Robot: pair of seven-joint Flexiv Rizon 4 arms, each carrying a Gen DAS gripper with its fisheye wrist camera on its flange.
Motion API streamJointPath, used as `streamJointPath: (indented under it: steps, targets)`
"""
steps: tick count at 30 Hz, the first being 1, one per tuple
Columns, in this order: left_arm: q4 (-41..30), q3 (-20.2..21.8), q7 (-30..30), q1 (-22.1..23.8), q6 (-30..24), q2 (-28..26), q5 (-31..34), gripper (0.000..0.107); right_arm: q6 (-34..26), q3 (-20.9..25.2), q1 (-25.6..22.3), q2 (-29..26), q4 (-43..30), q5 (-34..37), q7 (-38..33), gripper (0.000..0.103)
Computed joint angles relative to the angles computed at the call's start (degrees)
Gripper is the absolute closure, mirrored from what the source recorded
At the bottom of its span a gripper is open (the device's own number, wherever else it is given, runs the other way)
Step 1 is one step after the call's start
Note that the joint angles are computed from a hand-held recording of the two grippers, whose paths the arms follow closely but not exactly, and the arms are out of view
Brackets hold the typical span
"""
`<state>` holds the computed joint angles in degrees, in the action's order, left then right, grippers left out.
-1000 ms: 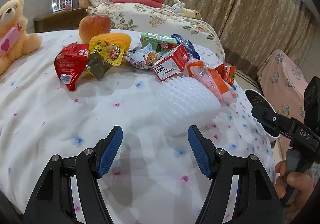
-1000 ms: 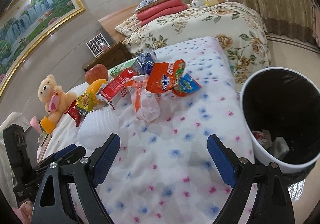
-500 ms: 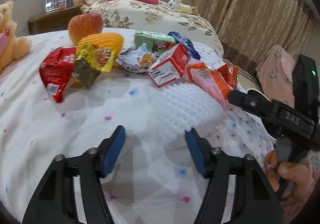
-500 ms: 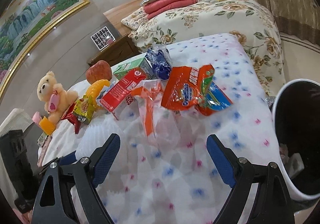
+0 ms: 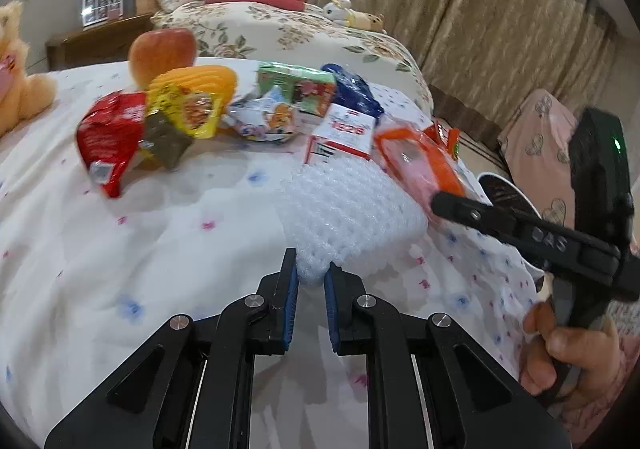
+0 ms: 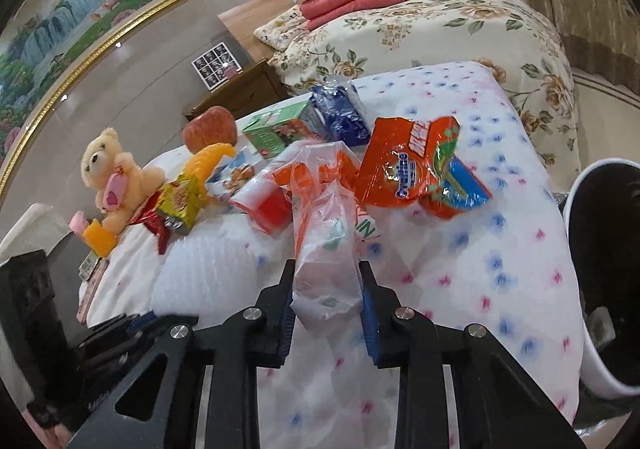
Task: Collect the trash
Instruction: 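Grasp the white foam net with the left gripper while the right grasps the clear plastic bag, then carry foam net and plastic bag over the bin and open both grippers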
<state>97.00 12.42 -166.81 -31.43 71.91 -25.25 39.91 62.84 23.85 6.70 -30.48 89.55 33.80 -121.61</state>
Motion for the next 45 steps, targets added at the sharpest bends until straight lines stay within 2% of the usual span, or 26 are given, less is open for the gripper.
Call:
streamJointPath:
  steps: [6,12,35,45]
  targets:
    - [0.7,0.1,-1.9,-0.5,0.4,1.0,1.3,0.096,-0.3,0.3,-1.6,2.1,2.4,2.4,-0.7,0.075]
    - [-0.6,-1.0,-0.3,-0.5,1.4,0.4,1.3,0.096,-0.2,-0.3,-3.0,4.9,5.2,5.4,-2.3,0.075]
    - [-7.4,-1.7,13.4,-3.2,3.2,-5.7,-9.3,0.096,-2.0,-4.9,-6.3,10.1,8.8,16.0,-8.2,0.075]
    - [-13.7,-3.0,22.7,-3.8,2.2,-10.6,-16.2,0.096,-0.5,-7.3,-7.4,9.7,8.4,16.4,-6.2,0.075]
